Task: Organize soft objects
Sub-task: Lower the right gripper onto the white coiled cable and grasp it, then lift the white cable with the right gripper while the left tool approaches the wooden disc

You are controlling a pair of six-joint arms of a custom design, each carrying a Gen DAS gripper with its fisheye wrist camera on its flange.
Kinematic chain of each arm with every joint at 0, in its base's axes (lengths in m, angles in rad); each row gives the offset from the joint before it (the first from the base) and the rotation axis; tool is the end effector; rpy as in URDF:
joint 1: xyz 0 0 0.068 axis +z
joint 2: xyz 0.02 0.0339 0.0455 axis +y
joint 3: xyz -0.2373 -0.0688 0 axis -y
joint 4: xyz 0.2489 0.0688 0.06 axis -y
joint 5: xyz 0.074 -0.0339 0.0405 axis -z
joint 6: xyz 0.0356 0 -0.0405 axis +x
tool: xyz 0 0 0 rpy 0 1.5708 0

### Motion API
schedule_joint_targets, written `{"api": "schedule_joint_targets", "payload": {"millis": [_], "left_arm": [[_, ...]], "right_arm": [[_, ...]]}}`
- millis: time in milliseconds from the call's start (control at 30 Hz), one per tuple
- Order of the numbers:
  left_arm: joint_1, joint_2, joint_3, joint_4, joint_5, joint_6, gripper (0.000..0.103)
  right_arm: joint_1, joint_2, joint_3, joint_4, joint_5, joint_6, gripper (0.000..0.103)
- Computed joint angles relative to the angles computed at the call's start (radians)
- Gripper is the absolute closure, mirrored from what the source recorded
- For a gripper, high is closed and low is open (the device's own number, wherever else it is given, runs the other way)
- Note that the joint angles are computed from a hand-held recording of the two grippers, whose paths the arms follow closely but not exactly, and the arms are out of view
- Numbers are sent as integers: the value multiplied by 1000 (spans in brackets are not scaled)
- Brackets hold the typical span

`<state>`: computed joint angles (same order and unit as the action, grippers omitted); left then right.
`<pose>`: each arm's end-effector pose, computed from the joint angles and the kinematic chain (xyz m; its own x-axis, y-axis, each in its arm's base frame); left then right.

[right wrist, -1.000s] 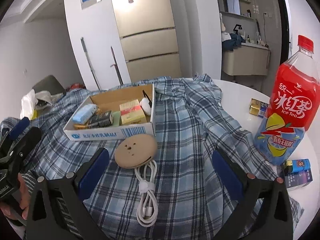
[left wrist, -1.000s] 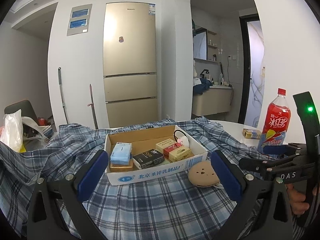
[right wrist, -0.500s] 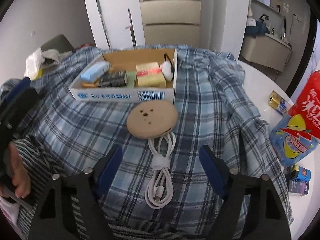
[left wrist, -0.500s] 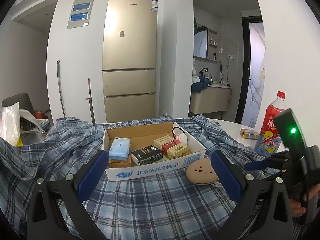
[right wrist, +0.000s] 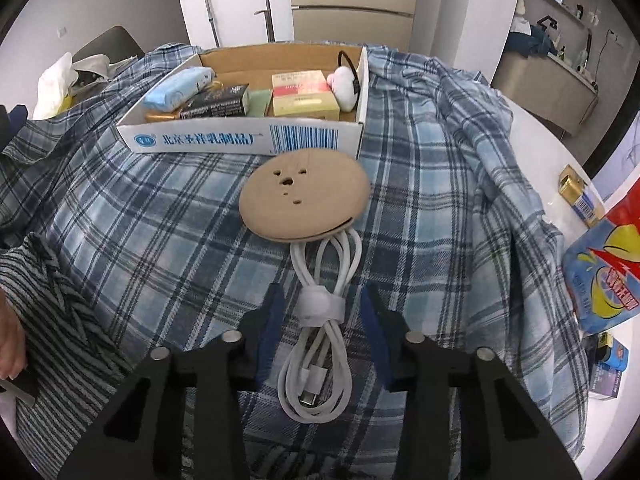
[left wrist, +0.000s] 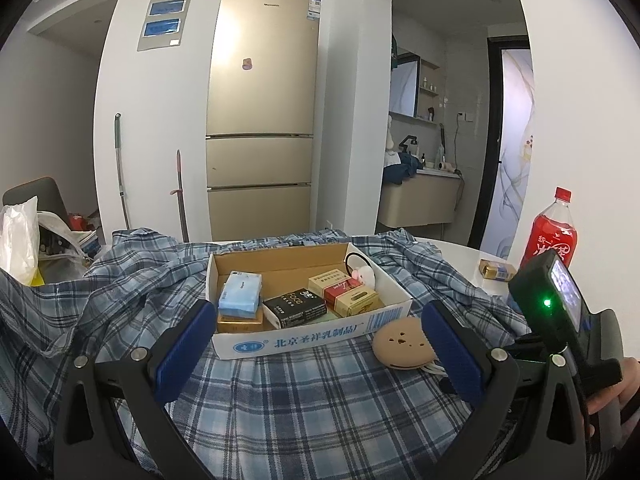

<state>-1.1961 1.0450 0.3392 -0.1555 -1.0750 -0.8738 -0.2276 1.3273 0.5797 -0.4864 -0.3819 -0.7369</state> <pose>0.0981 -0.1640 0.1340 -0.3569 -0.0892 -0.9299 -0.0633 0.9955 -0.0711 0.2188 -0.0370 0.1176 -0.7410 -0.4685 -0.4811 -0.5517 0.8332 0.0384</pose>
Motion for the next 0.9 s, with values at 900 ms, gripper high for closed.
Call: {"api": "schedule_joint_targets", "payload": {"millis": [900], "left_arm": [[12,-44,-8,-99,-17,-98,0]], "right_arm": [[-83,-338,-40,-368,-189,-191,82]]}}
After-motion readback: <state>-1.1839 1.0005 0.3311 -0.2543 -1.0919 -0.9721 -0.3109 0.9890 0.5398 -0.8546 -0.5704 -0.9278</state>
